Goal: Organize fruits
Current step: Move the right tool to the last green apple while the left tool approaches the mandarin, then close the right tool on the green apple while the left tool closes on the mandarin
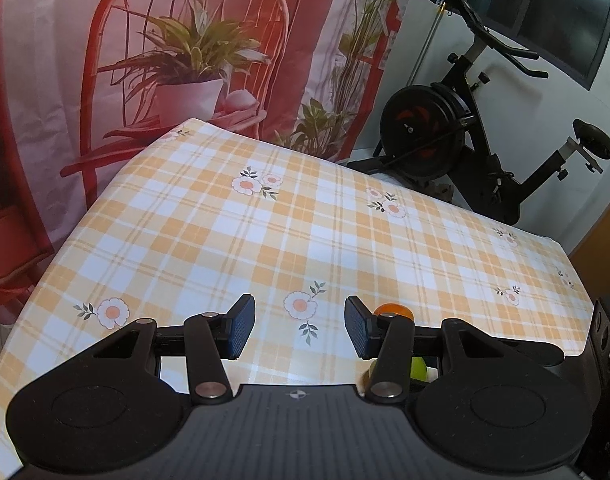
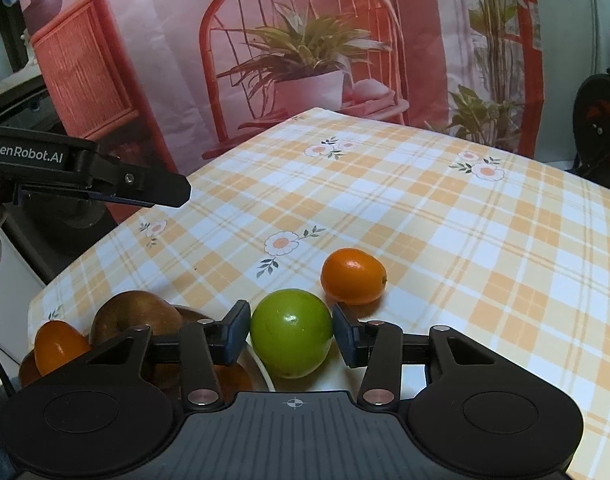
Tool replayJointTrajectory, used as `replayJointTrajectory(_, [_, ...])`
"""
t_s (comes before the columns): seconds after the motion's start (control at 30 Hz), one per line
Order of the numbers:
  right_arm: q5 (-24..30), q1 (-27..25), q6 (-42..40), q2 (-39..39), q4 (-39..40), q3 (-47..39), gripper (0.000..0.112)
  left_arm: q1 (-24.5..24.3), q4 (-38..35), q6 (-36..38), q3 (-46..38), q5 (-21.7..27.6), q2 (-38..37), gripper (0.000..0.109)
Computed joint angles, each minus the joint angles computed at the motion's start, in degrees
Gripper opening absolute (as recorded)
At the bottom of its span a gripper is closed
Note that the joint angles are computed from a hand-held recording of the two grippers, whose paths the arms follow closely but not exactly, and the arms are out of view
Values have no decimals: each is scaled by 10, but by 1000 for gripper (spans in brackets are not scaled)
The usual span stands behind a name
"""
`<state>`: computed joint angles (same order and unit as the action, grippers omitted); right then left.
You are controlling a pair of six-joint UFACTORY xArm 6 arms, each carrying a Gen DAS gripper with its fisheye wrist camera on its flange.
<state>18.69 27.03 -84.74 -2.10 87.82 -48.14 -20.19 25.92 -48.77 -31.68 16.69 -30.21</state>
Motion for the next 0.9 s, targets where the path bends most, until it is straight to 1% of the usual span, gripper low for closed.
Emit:
replayJointTrajectory(0.1, [-1,-2,6,0,5,1,43,-5,-1,-2,-3,2,3,52])
replayJointTrajectory(0.17, [8,-7,11,2,9,1,44,-7,-2,-3,-2,-3,4,52])
replayJointTrajectory(0.23, [22,-14,12,1,12,2,42,-8,-6,0,-3,-7,9,52])
replayJointTrajectory(0.33, [5,-9,6,-6,15,7,41,-11,-10,5,-8,-7,17,52])
replayJointTrajectory(0.47, [1,-20,-6,-26,34,25,41,-18,-6,7,-18,-9,29,52])
replayJointTrajectory(0.7, [-12,-41,-13,-65,30,70,41,-33,-10,13,-37,-17,61,52])
replayJointTrajectory(0.9, [-20,-54,-28,-84,35,90,41,-47,-28,33,-53,-21,87,52])
